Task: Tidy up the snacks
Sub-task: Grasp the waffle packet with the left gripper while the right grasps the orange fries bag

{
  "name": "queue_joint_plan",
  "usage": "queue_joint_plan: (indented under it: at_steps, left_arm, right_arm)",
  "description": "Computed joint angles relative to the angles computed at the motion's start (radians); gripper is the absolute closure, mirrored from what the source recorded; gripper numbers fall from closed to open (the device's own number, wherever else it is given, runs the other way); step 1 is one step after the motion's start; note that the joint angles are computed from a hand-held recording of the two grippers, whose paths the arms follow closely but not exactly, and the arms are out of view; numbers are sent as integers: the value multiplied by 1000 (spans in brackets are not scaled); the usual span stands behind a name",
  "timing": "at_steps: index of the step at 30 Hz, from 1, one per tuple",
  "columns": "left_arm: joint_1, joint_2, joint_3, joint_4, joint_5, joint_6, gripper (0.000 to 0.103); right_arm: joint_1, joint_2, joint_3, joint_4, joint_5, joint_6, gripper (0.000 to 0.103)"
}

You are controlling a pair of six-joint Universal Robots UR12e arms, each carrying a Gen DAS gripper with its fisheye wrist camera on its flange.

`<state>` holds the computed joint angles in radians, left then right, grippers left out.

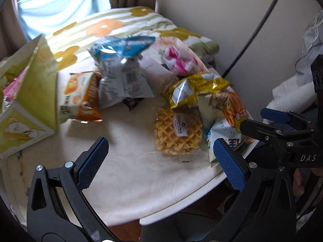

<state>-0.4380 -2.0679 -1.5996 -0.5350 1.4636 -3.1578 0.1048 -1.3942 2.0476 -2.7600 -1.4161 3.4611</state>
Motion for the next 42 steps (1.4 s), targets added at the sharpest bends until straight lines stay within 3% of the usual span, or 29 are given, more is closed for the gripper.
queue_joint_plan:
  at_steps: [5,13,27,35,42]
  left_arm:
    - [-4,-46,34,-39,-15,41,0]
    - [-10,-79,61,-81,-32,88,0]
    - [-22,-113,102,-116,-21,104,0]
    - [-30,-140,136,-121,-34,77,0]
    - [-31,-168,174,-152,-49,79,10]
  right_arm:
    - [-14,34,-2,-10,36,9,28]
    - [-23,69,-14,1,64,6,32]
    - [-43,76,-7,-8,136,-2,54]
    - [-47,63,11,-32,138,-19,55]
    - [-45,62,13,-35,130,-27,56]
